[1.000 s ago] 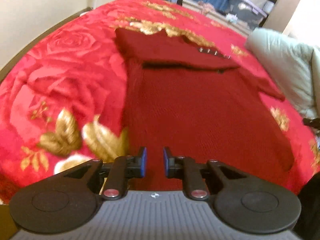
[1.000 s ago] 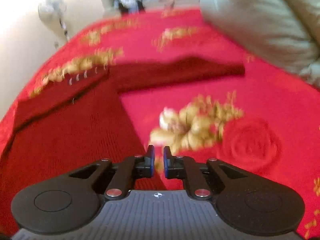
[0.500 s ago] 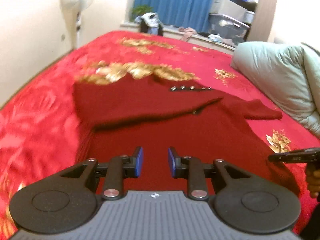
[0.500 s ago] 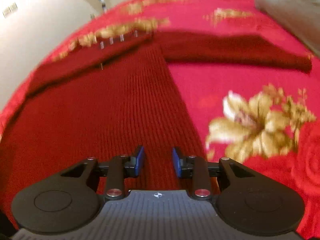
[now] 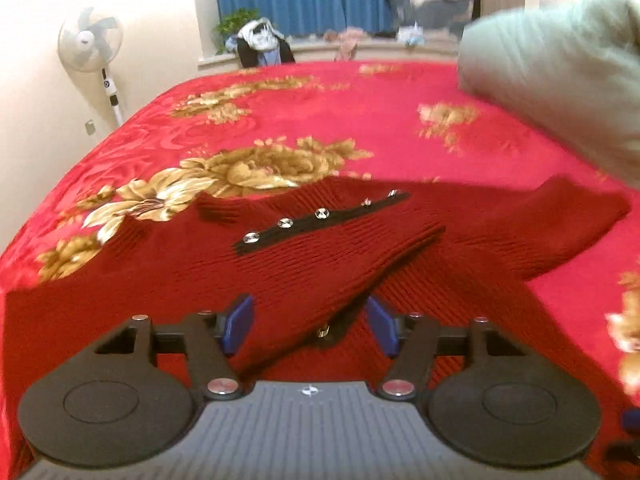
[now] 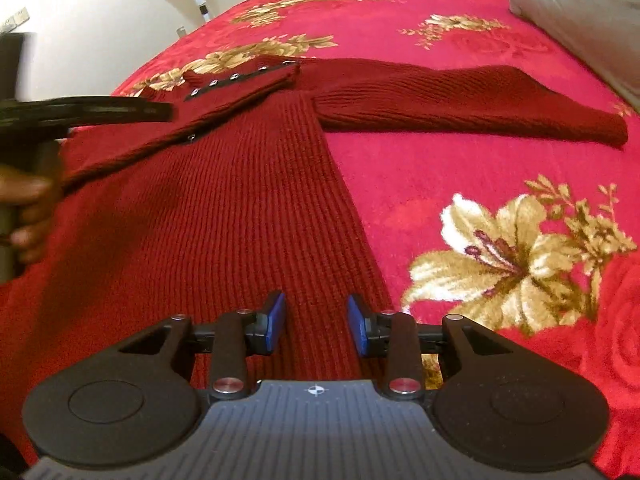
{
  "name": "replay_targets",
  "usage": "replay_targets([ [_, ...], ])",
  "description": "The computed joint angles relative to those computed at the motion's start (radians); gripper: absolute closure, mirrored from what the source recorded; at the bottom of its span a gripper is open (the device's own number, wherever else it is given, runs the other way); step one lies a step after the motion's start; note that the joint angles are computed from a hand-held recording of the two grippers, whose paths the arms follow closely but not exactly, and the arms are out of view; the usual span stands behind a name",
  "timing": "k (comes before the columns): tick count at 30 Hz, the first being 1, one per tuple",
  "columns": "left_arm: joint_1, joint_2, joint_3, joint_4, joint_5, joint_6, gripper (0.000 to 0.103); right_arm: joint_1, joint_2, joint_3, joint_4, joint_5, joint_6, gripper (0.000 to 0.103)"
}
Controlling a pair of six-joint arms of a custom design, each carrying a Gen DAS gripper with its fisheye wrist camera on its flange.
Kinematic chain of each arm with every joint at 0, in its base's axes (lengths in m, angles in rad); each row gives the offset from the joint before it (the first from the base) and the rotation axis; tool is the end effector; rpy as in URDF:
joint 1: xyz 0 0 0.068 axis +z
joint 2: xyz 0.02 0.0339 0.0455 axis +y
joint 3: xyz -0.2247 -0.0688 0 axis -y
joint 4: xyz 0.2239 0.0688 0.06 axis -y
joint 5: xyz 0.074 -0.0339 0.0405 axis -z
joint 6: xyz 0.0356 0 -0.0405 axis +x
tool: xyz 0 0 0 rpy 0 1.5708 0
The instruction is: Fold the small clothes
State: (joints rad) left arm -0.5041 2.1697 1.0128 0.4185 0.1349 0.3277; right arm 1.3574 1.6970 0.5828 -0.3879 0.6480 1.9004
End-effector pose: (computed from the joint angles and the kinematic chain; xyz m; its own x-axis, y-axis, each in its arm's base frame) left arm 0.3238 -0.1841 0.0447 -0.3759 0.5716 -0.7293 0.7253 0.6714 0.1523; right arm 0.0650 0.1986 0.0598 -0.6606 0.5137 -0.5475 0.4493 0.8548 0.2599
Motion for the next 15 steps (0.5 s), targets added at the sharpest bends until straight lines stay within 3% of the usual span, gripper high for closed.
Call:
replay_targets([
  [2, -0.042, 0.107, 0.116, -0.032, -0.076, 0.020, 0.035, 0.005, -0.019, -0.014, 0.004, 0.001, 0.011, 0.067],
  [3, -0.052, 0.154, 0.171, -0.058, -0.116, 0.048, 0.045, 0.006, -0.021, -0.019, 0.010, 0.001, 0.012, 0.067],
  [4, -0.059, 0.198, 0.225, -0.082, -0.155, 0.080, 0.067, 0.006, -0.022, -0.020, 0.011, 0.001, 0.009, 0.067],
  [6, -0.028, 0.216, 0.235, -0.046, -0.133, 0.144, 0.092, 0.003, -0.022, -0.020, 0.015, 0.001, 0.002, 0.067],
  [10, 0.126, 0.104, 0.176, 0.023, -0.061, 0.192, 0.092, 0.007, -0.025, -0.025, 0.017, 0.002, 0.008, 0.067],
  [15, 0.475, 0.023, 0.273, -0.038, 0.008, 0.063, 0.092, 0.011, -0.010, 0.003, -0.020, 0.000, 0.013, 0.067],
])
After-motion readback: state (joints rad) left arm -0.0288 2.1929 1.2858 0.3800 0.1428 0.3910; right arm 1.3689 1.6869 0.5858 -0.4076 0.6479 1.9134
